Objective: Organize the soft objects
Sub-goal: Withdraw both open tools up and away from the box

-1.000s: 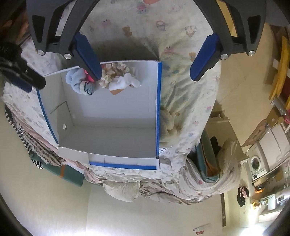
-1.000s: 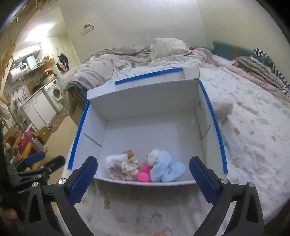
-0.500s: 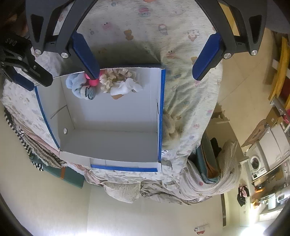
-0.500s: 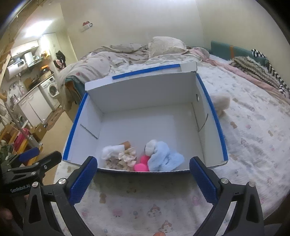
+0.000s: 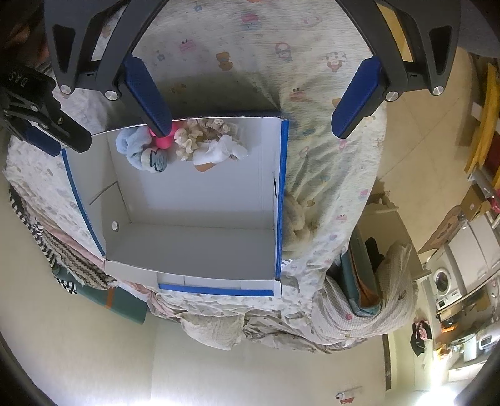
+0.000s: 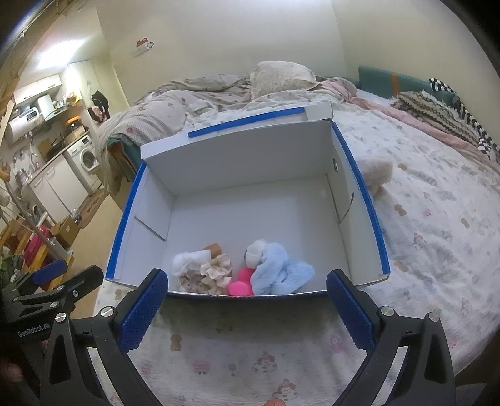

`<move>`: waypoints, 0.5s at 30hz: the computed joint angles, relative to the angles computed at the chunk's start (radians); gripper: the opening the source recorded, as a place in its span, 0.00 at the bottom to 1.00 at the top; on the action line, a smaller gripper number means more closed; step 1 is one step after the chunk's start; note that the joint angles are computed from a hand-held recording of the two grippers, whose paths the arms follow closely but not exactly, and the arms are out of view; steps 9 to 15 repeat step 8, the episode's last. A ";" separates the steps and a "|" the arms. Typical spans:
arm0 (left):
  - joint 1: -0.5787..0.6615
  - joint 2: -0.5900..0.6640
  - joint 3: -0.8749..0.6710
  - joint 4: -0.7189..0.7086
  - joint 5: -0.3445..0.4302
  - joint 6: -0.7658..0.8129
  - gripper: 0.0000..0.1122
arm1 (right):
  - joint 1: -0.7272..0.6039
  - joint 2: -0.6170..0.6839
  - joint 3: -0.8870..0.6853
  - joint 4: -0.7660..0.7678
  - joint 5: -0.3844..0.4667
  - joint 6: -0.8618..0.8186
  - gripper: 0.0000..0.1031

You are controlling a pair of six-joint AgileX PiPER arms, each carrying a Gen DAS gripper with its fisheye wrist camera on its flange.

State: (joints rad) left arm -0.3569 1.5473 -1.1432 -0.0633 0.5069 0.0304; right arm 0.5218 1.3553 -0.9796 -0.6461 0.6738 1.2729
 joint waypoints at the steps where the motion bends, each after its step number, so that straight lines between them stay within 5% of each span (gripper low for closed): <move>1: 0.000 0.000 0.000 -0.001 0.000 0.002 0.91 | 0.000 0.000 0.001 0.005 0.000 -0.001 1.00; 15: -0.002 -0.003 0.003 0.003 0.002 -0.004 0.91 | 0.000 0.000 0.001 0.010 0.001 -0.002 1.00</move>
